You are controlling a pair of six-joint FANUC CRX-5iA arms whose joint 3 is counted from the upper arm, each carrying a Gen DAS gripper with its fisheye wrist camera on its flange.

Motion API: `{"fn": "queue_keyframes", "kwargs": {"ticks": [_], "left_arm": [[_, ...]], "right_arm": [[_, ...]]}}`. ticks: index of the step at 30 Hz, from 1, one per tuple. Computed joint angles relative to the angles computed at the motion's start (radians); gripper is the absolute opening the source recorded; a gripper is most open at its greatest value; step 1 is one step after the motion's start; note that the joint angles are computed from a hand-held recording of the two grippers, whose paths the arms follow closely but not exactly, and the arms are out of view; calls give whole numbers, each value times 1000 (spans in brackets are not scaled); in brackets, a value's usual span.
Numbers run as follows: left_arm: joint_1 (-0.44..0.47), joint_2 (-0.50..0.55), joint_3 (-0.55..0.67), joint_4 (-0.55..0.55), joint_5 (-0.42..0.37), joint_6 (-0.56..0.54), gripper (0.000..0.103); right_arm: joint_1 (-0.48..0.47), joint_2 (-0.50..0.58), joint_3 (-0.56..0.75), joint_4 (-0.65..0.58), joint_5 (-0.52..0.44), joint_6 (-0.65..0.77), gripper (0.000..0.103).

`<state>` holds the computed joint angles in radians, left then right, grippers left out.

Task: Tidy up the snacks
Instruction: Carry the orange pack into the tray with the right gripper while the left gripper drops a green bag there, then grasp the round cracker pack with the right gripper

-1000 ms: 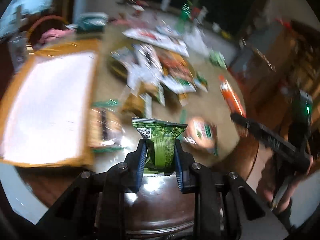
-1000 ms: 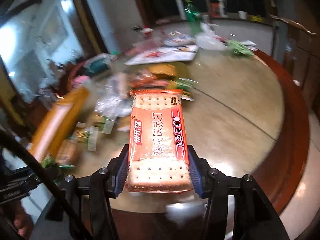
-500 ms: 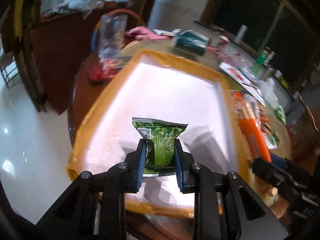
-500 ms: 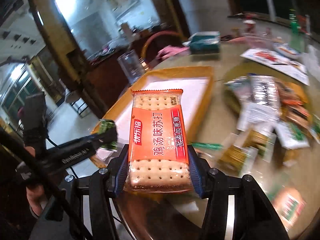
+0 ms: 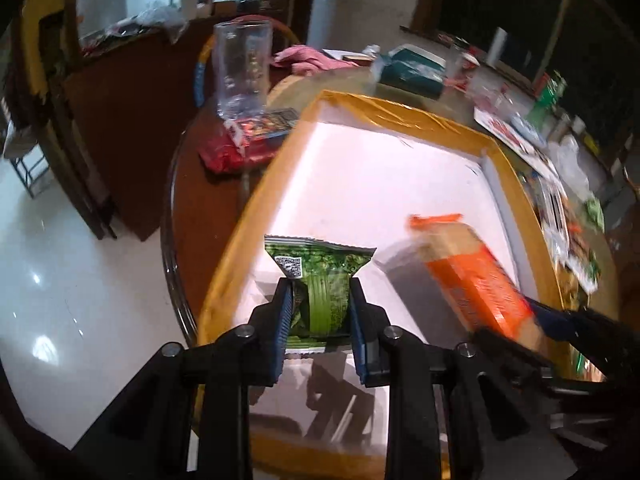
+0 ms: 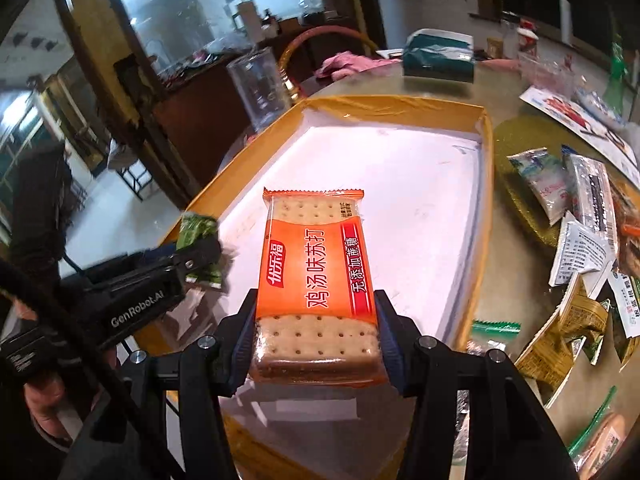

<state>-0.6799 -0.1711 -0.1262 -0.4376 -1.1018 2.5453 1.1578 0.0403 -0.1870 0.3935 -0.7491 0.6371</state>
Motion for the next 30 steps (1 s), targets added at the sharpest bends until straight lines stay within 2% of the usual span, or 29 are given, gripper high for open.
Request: {"fn": "queue_keyframes", "kwargs": {"ticks": [1, 3, 5, 7, 9, 11, 14, 15, 17, 19, 21, 24, 26, 30], "left_arm": [[1, 6, 2, 15, 1, -17, 30], [0, 22, 18, 24, -26, -36, 37], [4, 17, 16, 35, -37, -49, 67], [7, -25, -16, 39, -11, -28, 70], [6, -67, -39, 53, 10, -10, 71], [-45, -79, -17, 8, -13, 48, 72], [-166, -55, 47, -86, -43, 106, 79], [-196, -44, 65, -102, -41, 113, 81], [-251, -11, 100, -101, -6, 103, 85], [-277, 31, 130, -64, 34, 40, 85], [-302, 86, 170, -40, 40, -4, 85], [-326, 151, 198, 17, 69, -36, 85], [-341, 186, 213, 44, 80, -45, 85], [-359, 242, 257, 72, 62, -65, 85]], "right_arm": [[14, 4, -15, 58, -9, -38, 56], [20, 10, -15, 81, -24, -41, 57], [0, -13, -15, 12, 10, 7, 61], [-26, -52, -24, -83, 68, 51, 62], [-36, -136, -99, -84, 145, 15, 63], [-31, -228, -197, -9, 201, -80, 64], [-21, -376, -374, 230, 218, -347, 72], [-12, -432, -426, 281, 174, -425, 72], [12, -508, -474, 276, 92, -479, 72], [42, -593, -535, 286, 38, -532, 72], [101, -673, -591, 313, -60, -598, 72], [175, -762, -641, 317, -175, -693, 72], [216, -827, -673, 307, -212, -730, 72], [273, -866, -695, 328, -316, -819, 72]]}}
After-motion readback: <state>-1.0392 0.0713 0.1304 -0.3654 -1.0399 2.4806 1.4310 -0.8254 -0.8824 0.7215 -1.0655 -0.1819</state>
